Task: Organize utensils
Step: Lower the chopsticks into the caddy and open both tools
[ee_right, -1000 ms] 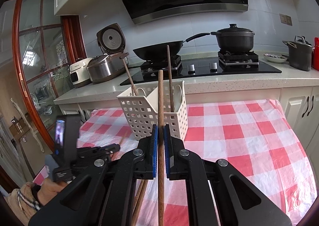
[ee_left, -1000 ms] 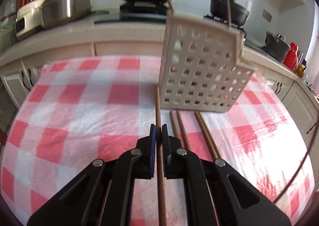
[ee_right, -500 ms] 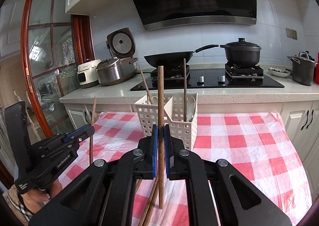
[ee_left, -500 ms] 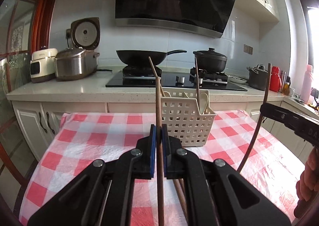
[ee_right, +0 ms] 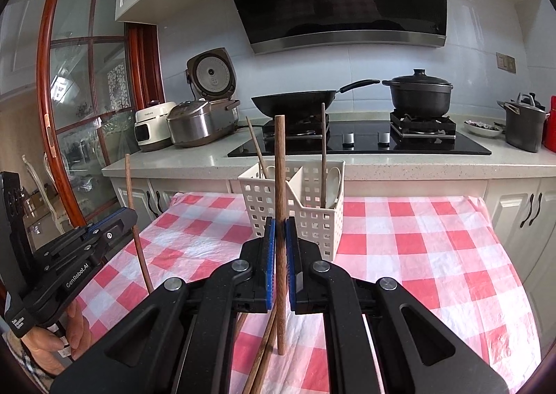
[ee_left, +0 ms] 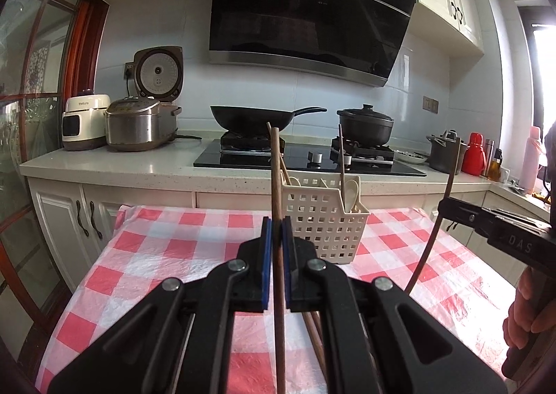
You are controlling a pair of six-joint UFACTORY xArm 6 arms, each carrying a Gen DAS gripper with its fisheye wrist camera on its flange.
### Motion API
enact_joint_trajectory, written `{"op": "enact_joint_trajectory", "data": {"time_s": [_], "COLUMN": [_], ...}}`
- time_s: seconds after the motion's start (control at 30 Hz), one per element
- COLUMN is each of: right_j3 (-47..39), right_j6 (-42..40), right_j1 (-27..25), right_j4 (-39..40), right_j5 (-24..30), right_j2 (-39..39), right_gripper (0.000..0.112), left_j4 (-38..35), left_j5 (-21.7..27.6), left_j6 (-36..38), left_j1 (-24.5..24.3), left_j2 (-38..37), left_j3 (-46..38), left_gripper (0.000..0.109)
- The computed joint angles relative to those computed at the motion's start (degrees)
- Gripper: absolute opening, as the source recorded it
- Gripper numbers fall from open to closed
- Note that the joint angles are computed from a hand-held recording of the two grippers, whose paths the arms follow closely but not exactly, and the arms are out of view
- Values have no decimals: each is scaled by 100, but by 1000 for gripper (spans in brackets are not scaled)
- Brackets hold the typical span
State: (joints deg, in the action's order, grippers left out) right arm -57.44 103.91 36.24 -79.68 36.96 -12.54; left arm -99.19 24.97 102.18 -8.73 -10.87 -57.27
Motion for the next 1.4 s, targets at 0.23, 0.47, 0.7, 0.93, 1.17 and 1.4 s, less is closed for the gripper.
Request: {"op": "enact_joint_trajectory", "data": {"time_s": [0.23, 0.47, 0.7, 0.93, 1.17, 1.4], "right_j3": [-14, -54, -304, -827, -1785, -2841], "right_j6": [-45, -101, -368, -727, -1514, -2559], "right_j1": [-10, -21, -205, -659, -1308, -1725], "right_j4": [-10, -20, -22, -88, 273, 1027], "right_j5": [-1, 3, -65, -267, -828, -1084], "right_j2": [10, 31, 189, 385, 837, 1606], "right_gripper": [7, 7, 7, 7, 7, 7], "left_j4": [-209, -375, -18, 469, 1386, 2902], "left_j5": [23, 33, 98, 226, 217, 34], "left_j6": [223, 378, 45, -539, -1723, -3675], "left_j1": [-15, -36, -143, -312, -546, -748], "left_j2": [-1, 45, 284, 809, 1841, 3522], "left_j3": [-31, -139, -525, -1612, -3555, -6022], "left_gripper": [6, 6, 6, 6, 6, 6]}}
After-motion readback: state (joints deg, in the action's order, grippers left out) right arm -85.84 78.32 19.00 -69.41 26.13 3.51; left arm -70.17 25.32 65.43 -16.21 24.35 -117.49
